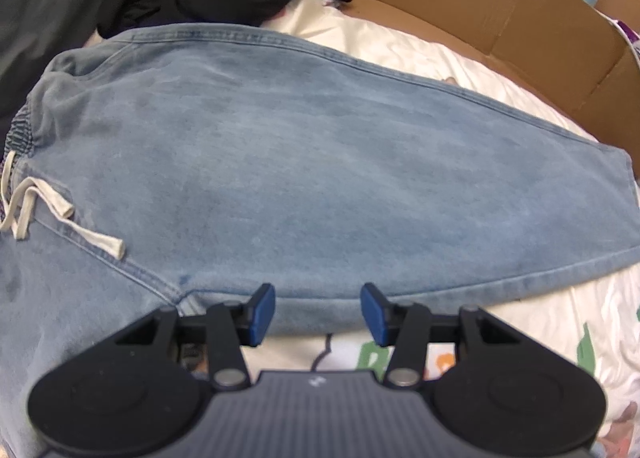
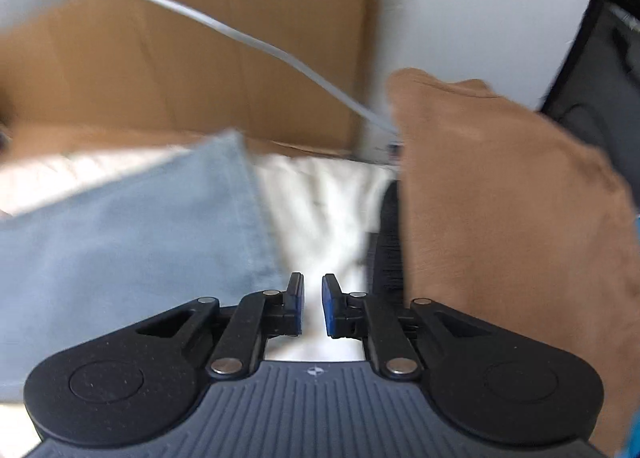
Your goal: Fold clothes
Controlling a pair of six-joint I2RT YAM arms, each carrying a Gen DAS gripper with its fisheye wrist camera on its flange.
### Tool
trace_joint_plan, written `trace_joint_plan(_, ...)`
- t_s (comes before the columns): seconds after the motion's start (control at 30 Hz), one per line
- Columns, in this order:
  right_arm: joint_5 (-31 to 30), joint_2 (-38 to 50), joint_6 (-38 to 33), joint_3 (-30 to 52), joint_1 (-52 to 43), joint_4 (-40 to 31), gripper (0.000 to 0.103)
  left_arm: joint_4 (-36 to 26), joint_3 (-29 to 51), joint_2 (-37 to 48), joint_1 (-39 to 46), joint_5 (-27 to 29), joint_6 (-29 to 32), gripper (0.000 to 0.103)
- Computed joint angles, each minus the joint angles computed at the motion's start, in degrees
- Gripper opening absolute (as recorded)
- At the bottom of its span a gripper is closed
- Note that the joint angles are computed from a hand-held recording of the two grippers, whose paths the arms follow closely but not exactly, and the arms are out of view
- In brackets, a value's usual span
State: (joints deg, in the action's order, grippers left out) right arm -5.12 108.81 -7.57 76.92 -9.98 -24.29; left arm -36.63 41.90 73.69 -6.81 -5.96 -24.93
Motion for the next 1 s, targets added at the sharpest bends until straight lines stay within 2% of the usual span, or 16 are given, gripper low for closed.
trace_joint_plan(0.03,-2.6,-0.6,0.5,-1.2,-0.3,1.1,0.016,0.4,-0.1,0.6,-0.1,-0.1,0.1,0.051)
trace_joint_plan(0.1,-5.4,-1.2,0.9,-3.8,0.5,3.5,0.033,1.3,-0.2,1.8,-0.3,-0.3,0.2,0.051)
trace_joint_plan(0.17,-7.2,-1.3,0.7,-5.9,1.8,5.5,0.040,2.3,-0.5,2.6,-0.6,-0.5,-0.1,0.051)
trace_joint_plan(0.37,-6.5,0.5,-1.8,-9.3,8.1,9.5,0.040,4.9,-2.1,5.3,-1.9,-0.8,0.2,0.051)
trace_joint_plan(0.53,2.0,4.0,-5.6,-9.4,11.0,8.8,0.039,6.2,-3.4,7.4,-0.5,1.7,0.5,0.053)
trace_joint_plan(0.6,2.6,3.5,-8.3,-12.0,10.3,12.2,0.039,6.4,-4.0,5.7,0.9,2.9,0.2,0.052)
trace_joint_plan(0.7,3.9,4.0,-6.4,-9.5,10.1,8.2,0.039,5.5,-4.3,1.9,4.0,4.4,1.0,0.051)
trace_joint_plan(0.87,7.2,4.0,-7.5,-8.6,11.2,6.5,0.039,3.8,-2.4,-1.6,12.1,5.6,6.1,0.051)
trace_joint_plan(1.0,7.1,3.1,-3.9,-8.6,11.4,5.8,0.039,4.2,0.6,-0.2,19.0,6.0,12.1,0.051)
